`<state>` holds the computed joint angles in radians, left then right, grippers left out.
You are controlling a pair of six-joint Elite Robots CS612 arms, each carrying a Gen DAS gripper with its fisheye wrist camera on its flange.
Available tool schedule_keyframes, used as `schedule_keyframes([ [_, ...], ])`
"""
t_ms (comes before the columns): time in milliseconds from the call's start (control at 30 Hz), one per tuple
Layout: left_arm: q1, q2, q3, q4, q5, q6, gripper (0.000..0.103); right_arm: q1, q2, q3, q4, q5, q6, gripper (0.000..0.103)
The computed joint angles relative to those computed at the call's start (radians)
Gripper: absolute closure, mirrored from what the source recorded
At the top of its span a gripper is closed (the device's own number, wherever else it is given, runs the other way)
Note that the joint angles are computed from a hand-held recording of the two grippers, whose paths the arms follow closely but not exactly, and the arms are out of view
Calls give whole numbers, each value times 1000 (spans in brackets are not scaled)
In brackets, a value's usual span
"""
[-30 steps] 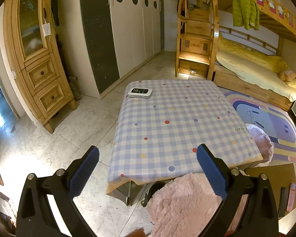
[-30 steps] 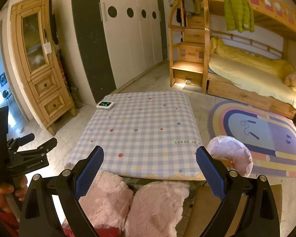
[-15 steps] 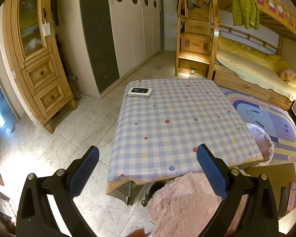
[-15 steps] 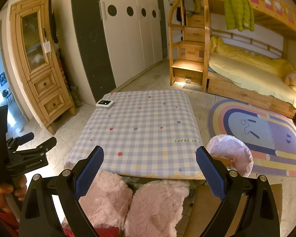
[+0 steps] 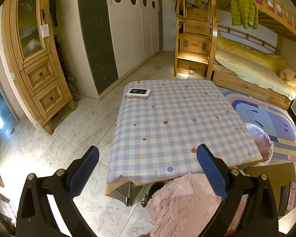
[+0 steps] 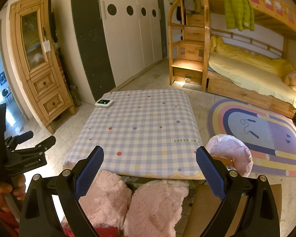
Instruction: Collect trash
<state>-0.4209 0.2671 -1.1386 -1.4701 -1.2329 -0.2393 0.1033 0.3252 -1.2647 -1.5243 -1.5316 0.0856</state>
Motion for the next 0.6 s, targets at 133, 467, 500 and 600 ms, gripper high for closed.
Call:
schedule_keyframes([
  [133, 1, 0, 1, -2, -3, -2, 7, 0, 1, -2, 2, 0, 1, 10],
  [467, 0, 9, 12, -53, -46, 55, 7, -9, 30, -32, -21, -66, 11, 9],
  [500, 0, 9, 18, -52, -58, 58, 7, -14, 41, -44, -29, -97, 7, 9],
  [600, 1, 10, 34, -39, -104, 65, 7, -31, 80, -80, -38, -215, 15, 8],
])
